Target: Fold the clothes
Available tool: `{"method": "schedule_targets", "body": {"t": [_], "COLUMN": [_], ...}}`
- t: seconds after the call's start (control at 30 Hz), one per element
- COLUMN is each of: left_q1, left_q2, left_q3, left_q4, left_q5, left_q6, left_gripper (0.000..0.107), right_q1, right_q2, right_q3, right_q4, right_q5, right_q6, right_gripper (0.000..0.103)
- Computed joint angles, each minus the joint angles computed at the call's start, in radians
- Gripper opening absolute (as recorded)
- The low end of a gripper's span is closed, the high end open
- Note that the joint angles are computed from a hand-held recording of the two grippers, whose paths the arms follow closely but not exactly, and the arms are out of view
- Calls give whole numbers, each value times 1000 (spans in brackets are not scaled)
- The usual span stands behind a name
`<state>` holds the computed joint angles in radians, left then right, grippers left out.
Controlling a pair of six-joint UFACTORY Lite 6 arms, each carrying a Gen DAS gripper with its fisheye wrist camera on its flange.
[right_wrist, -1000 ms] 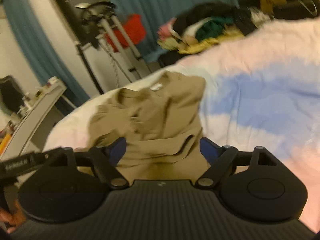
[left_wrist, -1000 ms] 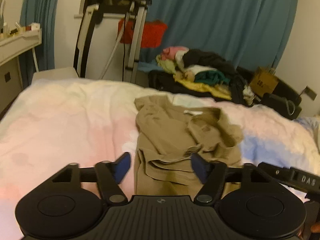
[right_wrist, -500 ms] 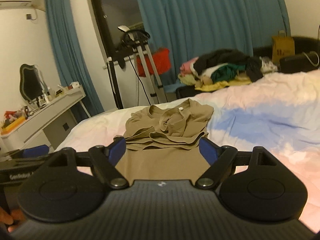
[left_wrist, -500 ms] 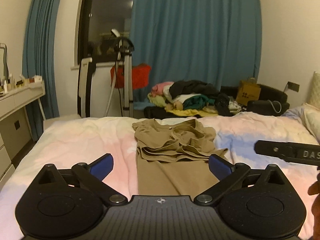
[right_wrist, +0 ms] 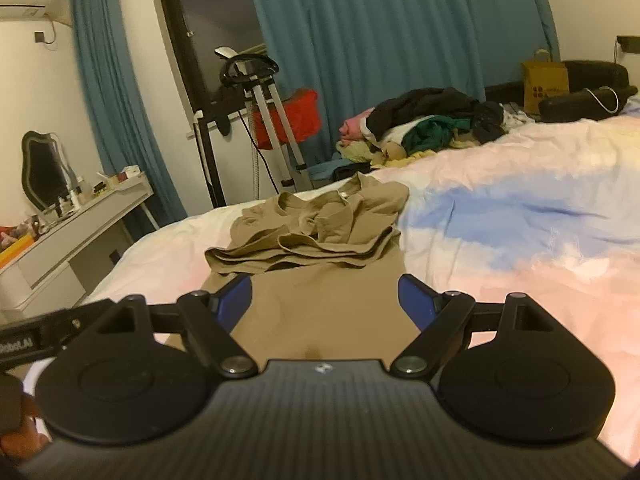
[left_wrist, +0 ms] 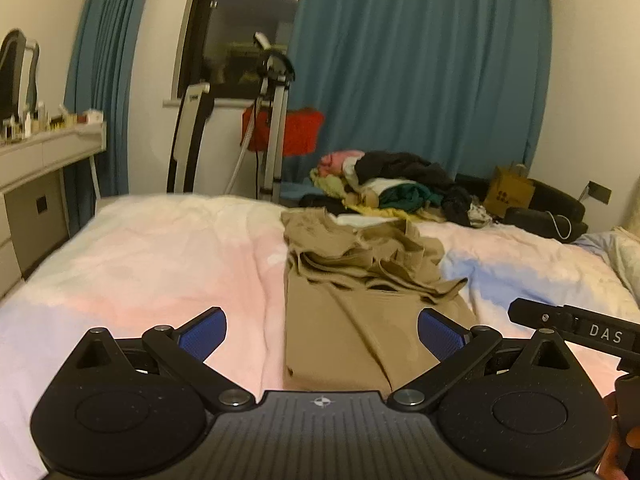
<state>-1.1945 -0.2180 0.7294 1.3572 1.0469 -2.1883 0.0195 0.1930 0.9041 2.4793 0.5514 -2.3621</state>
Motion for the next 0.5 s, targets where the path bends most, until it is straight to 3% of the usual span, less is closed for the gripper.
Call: {"method": "schedule_targets", "body": {"t": [0.27,0.5], "left_q1": [21,56], "left_q2": [53,74], "left_q3": [20,21], "left_q4": [-28,-63], "left_q5": [-65,-124], "left_q6": [-13,-39], "left_gripper": [103,103], "right_q1": [4,-31], "right_q2": [46,147], "right_q3": [28,119], "right_q4": [-53,-346], "right_q5": [-50,-102], "right_q6": [86,458], "right_gripper": [82,82]}}
